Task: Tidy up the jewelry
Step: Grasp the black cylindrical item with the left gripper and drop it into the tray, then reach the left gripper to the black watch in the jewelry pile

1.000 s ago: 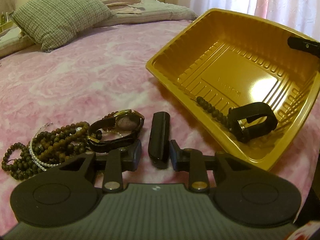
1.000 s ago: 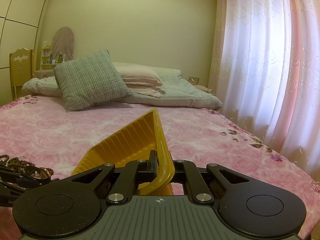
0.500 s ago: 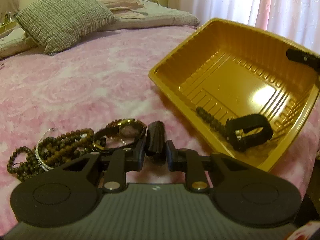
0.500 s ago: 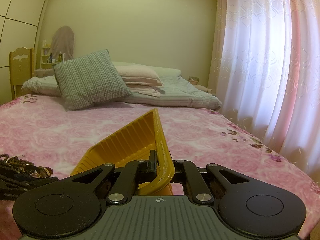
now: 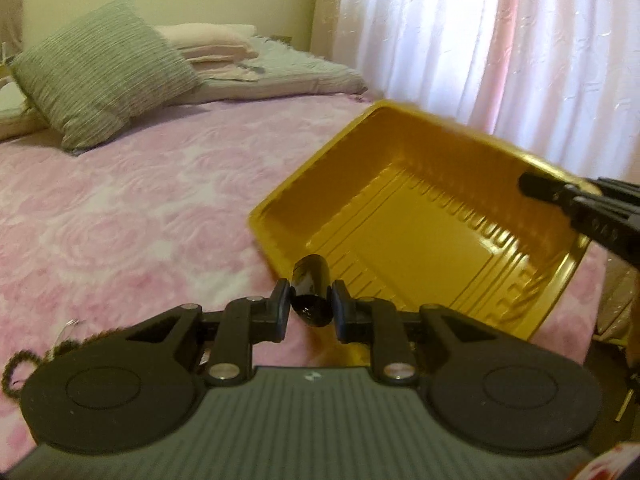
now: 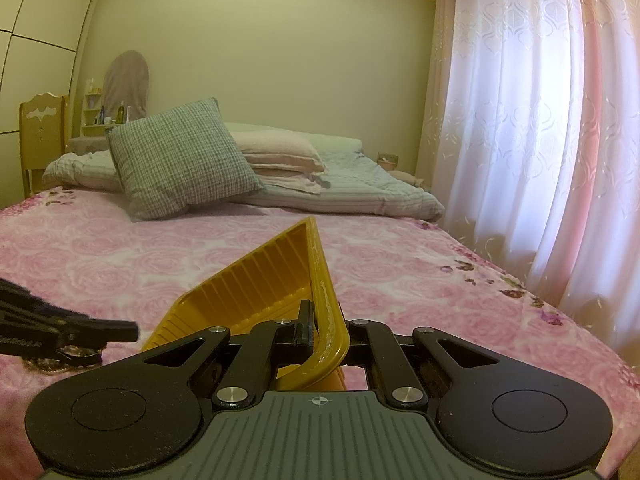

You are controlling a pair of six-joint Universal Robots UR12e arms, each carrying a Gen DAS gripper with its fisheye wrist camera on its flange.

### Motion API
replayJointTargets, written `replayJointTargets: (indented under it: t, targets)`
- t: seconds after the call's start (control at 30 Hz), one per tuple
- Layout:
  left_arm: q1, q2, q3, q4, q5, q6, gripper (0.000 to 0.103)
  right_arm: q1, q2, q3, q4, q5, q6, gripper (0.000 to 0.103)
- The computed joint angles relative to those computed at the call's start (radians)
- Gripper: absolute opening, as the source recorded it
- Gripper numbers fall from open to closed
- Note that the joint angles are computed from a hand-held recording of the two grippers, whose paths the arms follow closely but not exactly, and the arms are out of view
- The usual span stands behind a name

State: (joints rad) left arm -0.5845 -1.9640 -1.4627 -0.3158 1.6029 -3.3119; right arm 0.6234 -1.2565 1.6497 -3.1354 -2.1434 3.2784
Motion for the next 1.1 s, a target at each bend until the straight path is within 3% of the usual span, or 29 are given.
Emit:
replayJointTargets:
  t: [0.37,0.47,0.57,0.8,1.1]
  targets:
    - [-0.025,-0.052,0.063,0.025,-0.077,0.043,0.019,0.001,-0.002,0.003,0.004,-0.001,0.008,0.007]
    - [-0.024,-0.055,0.062,0.052,-0.1,0.047,0.03,0.0,-0.002,0.003,0.004,-0.001,0.007,0.007]
    - [-0.023,-0.051,0.056,0.066,-0.095,0.046,0.03,0.002,0.0,-0.001,0.01,-0.005,0.01,0.007]
    - [-0.013,-0.008,-0.004,0.066,-0.023,0.037,0.03,0.002,-0.001,0.0,0.012,-0.004,0.012,0.007]
    - [0.005,0.067,-0.107,0.018,0.138,0.012,0.03,0.002,-0.001,-0.002,0.016,-0.004,0.011,0.007]
